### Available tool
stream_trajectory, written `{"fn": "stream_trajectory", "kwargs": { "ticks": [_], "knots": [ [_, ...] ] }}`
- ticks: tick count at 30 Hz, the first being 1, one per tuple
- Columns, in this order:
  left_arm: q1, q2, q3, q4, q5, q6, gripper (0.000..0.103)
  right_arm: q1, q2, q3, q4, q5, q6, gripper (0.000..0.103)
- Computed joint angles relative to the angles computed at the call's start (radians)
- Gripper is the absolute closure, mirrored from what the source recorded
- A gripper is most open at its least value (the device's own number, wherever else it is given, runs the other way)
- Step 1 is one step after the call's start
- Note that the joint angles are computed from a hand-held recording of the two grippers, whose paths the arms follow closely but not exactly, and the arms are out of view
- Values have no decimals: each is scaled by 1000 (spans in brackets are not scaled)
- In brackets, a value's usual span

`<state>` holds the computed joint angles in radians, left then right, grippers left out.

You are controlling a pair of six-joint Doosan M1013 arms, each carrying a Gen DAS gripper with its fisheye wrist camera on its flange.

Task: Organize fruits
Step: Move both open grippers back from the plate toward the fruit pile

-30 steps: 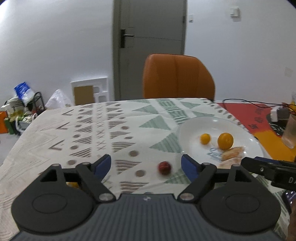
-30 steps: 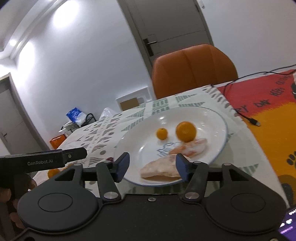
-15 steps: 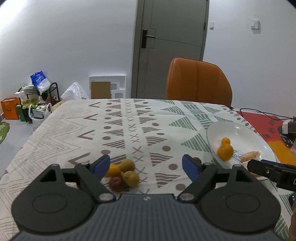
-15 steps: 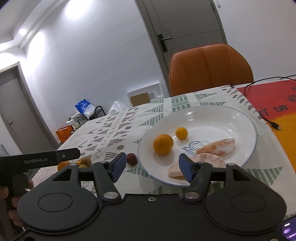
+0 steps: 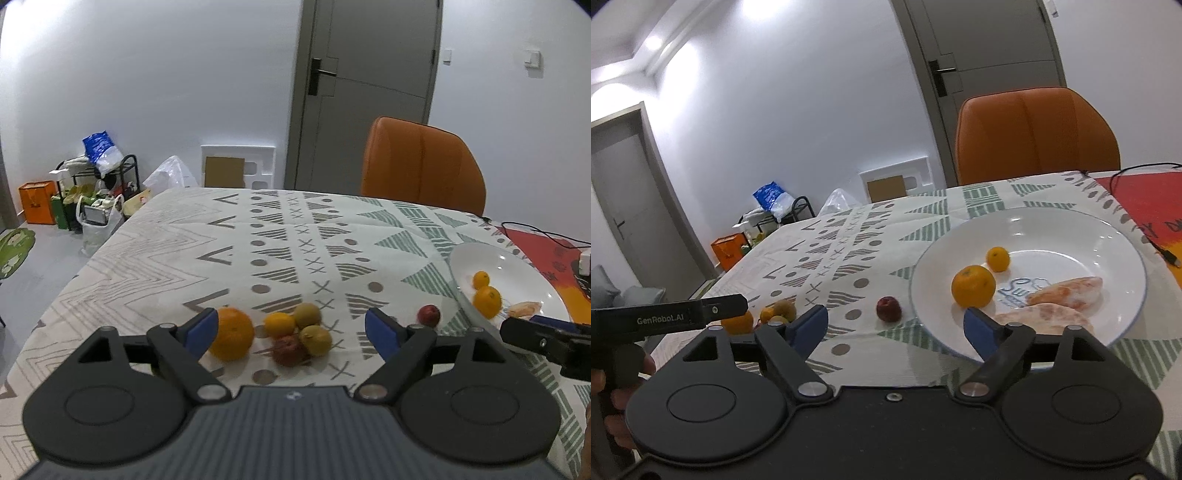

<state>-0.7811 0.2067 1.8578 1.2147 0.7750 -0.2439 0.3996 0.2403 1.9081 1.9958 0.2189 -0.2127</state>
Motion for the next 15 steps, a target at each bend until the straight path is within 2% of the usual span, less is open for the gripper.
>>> {"fn": "stream_trajectory", "kwargs": {
  "ticks": [15],
  "knots": [
    [22, -20, 44, 11, -17, -49, 18, 33, 33, -50, -278, 18, 219, 21]
  ]
}}
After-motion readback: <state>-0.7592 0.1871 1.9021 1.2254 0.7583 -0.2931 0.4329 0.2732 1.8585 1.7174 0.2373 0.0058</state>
